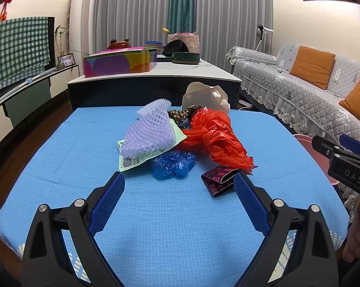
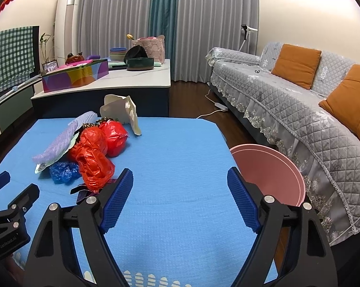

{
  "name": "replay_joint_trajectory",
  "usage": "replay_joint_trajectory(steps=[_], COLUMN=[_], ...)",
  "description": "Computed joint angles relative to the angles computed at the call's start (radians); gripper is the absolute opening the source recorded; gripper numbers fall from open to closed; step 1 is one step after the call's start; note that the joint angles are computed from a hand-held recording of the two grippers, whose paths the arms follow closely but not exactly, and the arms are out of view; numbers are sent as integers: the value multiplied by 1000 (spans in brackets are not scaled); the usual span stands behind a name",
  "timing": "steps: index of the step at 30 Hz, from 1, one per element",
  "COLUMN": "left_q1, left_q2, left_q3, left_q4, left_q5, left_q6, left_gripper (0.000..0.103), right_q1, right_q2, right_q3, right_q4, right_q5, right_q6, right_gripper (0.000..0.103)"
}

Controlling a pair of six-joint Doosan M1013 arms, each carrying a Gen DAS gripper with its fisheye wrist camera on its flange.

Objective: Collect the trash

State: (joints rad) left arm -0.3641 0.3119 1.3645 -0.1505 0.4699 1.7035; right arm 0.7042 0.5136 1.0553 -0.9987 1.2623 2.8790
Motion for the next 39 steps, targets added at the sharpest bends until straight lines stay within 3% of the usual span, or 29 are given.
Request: replay_joint_trajectory(steps=[39], left_q1=[0], left_q2=[-4], left_q3=[7], left_q4=[-11], left_q5=[-12], left_q6=[21], left_gripper=[89], right_q1=[-1], right_q2=[-7], right_q3=[10], right_q4=[-4], right_q5=[-12], right_q6=[34], right_gripper=[72])
